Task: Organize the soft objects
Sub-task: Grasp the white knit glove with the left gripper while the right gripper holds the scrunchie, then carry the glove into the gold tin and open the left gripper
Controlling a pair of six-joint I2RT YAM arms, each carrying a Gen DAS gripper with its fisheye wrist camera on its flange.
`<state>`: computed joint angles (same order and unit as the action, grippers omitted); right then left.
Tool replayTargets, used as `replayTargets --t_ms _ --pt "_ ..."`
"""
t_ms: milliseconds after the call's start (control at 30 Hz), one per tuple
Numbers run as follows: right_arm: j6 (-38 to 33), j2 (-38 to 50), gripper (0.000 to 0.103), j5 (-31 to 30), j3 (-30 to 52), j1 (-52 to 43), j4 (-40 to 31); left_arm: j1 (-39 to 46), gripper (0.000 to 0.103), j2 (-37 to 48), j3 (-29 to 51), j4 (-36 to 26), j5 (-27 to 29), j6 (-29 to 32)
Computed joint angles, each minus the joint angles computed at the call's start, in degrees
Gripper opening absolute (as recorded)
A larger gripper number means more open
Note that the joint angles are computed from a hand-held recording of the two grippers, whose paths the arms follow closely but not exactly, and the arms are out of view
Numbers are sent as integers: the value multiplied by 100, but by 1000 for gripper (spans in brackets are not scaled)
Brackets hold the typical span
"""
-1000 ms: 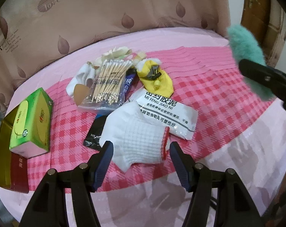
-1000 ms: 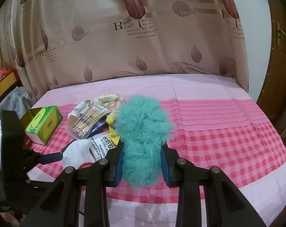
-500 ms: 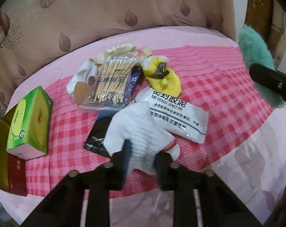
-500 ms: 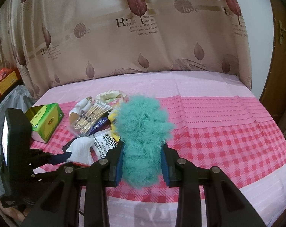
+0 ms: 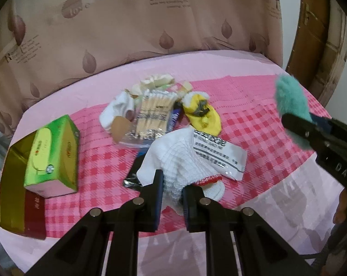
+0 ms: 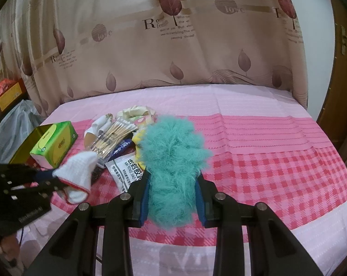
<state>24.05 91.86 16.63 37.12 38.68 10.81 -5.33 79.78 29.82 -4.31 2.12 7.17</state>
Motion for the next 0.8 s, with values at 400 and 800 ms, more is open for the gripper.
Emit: replayTargets --t_ms 400,800 --pt "-109 243 30 20 88 87 63 1122 15 -289 239 -330 177 409" --pt "-194 452 30 154 190 197 72 3488 15 349 1158 -324 607 1341"
